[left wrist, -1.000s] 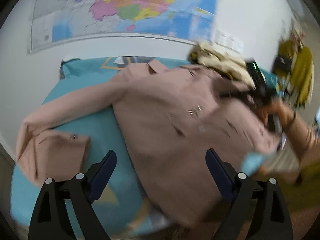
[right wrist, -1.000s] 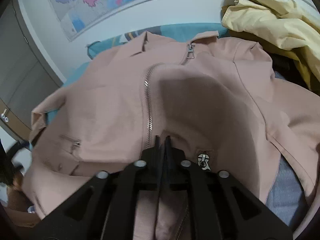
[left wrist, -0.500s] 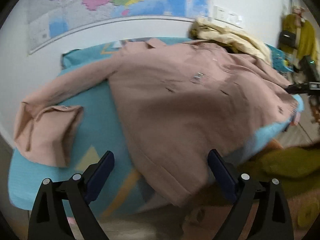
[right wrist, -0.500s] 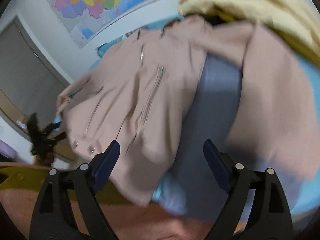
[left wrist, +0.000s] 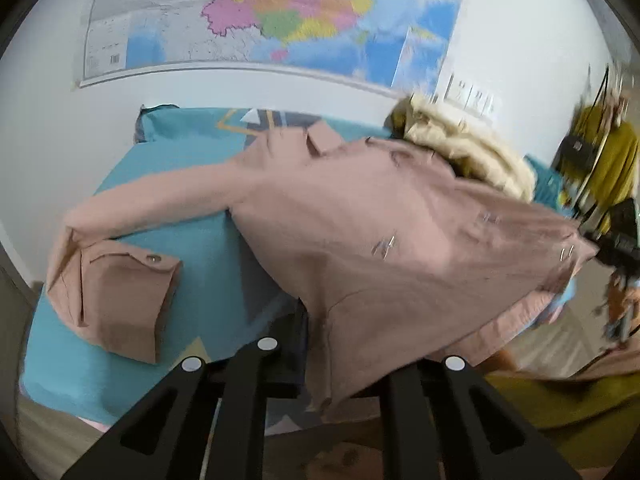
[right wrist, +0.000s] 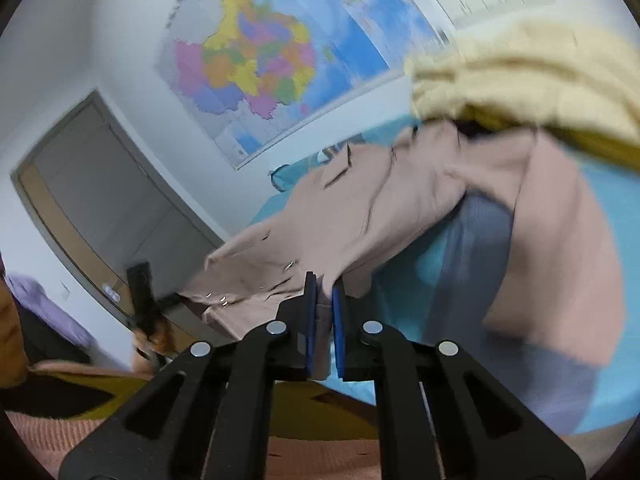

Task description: Fold large clothes

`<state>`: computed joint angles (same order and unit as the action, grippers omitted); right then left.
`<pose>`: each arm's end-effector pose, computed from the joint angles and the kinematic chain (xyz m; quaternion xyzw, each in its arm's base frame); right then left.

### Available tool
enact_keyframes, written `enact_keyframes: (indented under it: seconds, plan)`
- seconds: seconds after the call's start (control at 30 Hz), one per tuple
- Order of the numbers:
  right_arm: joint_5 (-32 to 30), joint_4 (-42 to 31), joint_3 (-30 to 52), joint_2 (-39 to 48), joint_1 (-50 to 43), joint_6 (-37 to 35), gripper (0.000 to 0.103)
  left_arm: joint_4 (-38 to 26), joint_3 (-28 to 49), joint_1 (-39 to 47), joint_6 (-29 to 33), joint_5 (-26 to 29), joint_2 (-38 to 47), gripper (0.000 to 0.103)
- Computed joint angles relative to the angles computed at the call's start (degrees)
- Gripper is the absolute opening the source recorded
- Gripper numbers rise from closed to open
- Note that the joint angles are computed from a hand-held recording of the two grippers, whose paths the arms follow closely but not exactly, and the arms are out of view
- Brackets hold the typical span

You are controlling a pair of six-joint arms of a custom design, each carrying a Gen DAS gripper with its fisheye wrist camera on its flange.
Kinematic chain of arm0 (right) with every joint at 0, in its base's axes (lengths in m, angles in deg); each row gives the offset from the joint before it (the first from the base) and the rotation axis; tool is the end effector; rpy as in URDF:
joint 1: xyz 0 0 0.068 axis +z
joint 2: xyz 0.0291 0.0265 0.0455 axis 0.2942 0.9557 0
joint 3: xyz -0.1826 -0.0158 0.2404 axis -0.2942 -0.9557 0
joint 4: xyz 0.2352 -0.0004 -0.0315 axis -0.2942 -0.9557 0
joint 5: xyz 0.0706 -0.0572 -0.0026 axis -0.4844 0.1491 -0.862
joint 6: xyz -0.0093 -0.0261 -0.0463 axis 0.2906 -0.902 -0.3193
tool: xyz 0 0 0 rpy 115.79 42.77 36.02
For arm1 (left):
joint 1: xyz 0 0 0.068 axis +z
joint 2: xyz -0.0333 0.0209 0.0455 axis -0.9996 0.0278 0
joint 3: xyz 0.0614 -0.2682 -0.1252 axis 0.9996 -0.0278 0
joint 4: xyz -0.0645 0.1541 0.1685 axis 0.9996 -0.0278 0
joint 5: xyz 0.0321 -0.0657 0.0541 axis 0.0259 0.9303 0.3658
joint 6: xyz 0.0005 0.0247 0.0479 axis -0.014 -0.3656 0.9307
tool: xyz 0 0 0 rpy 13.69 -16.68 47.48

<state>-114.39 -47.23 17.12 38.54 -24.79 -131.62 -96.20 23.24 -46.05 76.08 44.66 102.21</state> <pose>0.1854 -0.1236 0.2071 -0.1131 0.8414 0.3734 0.3739 0.1591 0.1112 0.1940 0.0454 0.9044 -0.1482 0.3974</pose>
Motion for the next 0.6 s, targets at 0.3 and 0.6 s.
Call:
enact_keyframes:
  seconds: [0.3,0.6]
  plan:
    - [20.3,27.9,-10.0,4.2,6.5,17.9,0.018,19.9,-11.7,-10.4,3.2,-22.6,4.1,0.043]
    - [16.1,37.6,-7.9,-1.9,13.0,27.6,0.063,-36.5,2.5,28.7,66.5,21.3,7.6,0.084]
